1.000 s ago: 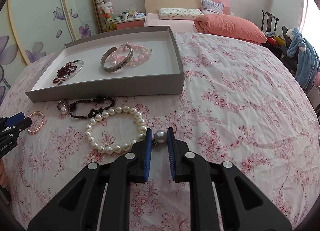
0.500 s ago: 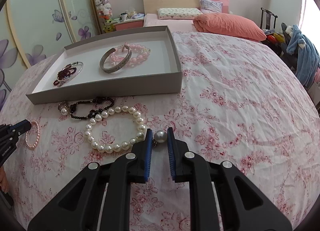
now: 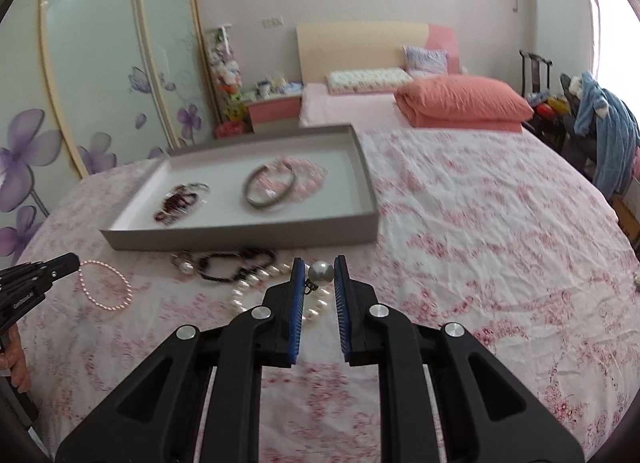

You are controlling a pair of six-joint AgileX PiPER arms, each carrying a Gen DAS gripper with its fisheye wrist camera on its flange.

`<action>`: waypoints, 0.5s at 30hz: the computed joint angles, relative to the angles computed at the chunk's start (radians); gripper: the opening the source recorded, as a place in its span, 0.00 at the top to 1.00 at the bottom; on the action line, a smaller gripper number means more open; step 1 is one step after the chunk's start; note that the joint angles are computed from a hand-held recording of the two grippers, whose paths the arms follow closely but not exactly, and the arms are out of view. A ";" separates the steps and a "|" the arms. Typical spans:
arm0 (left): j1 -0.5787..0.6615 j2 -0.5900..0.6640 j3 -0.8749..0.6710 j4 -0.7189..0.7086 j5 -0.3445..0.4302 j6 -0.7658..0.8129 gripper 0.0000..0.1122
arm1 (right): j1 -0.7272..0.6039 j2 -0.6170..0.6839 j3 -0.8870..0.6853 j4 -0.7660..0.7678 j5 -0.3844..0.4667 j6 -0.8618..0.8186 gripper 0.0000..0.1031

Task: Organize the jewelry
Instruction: 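Lift the white pearl necklace with the right tool while the left tool grasps the pink pearl bracelet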

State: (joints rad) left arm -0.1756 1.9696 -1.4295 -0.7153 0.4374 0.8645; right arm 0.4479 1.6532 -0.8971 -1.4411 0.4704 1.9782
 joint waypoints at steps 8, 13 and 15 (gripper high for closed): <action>0.017 0.027 -0.017 0.064 0.035 -0.075 0.99 | 0.022 -0.007 -0.005 0.002 0.006 -0.008 0.85; 0.049 -0.014 0.017 -0.118 0.037 0.082 0.99 | 0.023 -0.026 0.014 -0.011 0.010 0.016 0.85; 0.049 -0.023 0.018 -0.112 0.038 0.079 0.99 | 0.022 -0.031 0.020 -0.023 0.007 0.027 0.85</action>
State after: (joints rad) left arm -0.1267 1.9467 -1.4115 -0.8270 0.4759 0.9432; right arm 0.4704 1.6223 -0.8766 -1.4640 0.4774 2.0055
